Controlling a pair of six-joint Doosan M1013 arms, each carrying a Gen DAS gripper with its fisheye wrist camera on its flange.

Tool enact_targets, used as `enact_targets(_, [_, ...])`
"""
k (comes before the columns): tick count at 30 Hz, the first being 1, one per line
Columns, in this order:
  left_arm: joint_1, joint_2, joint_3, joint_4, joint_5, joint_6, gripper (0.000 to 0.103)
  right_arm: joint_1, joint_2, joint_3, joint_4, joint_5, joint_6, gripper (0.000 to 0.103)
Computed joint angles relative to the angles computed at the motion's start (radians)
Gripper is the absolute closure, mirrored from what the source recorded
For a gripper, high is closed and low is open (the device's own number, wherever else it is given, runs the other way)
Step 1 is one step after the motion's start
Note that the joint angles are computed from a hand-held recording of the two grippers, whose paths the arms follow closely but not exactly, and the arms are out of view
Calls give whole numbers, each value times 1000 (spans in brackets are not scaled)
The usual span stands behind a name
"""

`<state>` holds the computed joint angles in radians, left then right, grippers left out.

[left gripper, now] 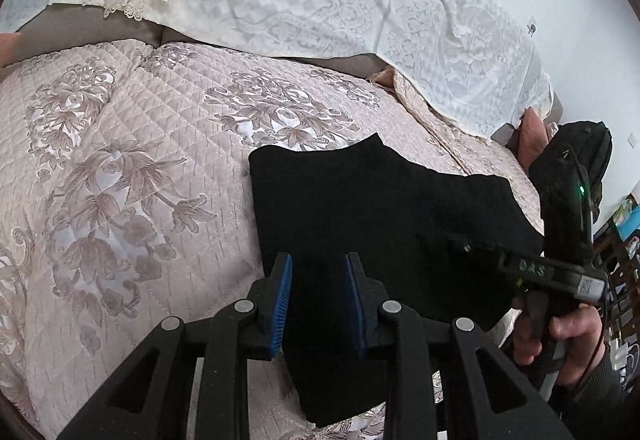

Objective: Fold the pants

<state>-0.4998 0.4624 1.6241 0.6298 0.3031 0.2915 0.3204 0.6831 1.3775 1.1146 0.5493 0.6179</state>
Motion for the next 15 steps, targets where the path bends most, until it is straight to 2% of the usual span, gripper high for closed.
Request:
enact_targets(5, [-1, -2, 1, 29, 12, -24, 74, -2, 15, -25, 7, 22, 38, 61])
enact_targets(6, [0, -2, 0, 33, 14, -27, 74, -1, 14, -27, -3, 27, 42, 72])
enact_targets(7, [1, -1, -1, 35, 16, -30, 74, 1, 16, -31, -21, 34, 55, 99])
enact_targets(10, [4, -1, -4, 41, 25, -38, 74, -5, 24, -42, -28, 66, 82, 100])
enact_targets(15, [6, -4, -4, 80, 32, -66, 74, -11, 3, -10, 49, 13, 6, 100])
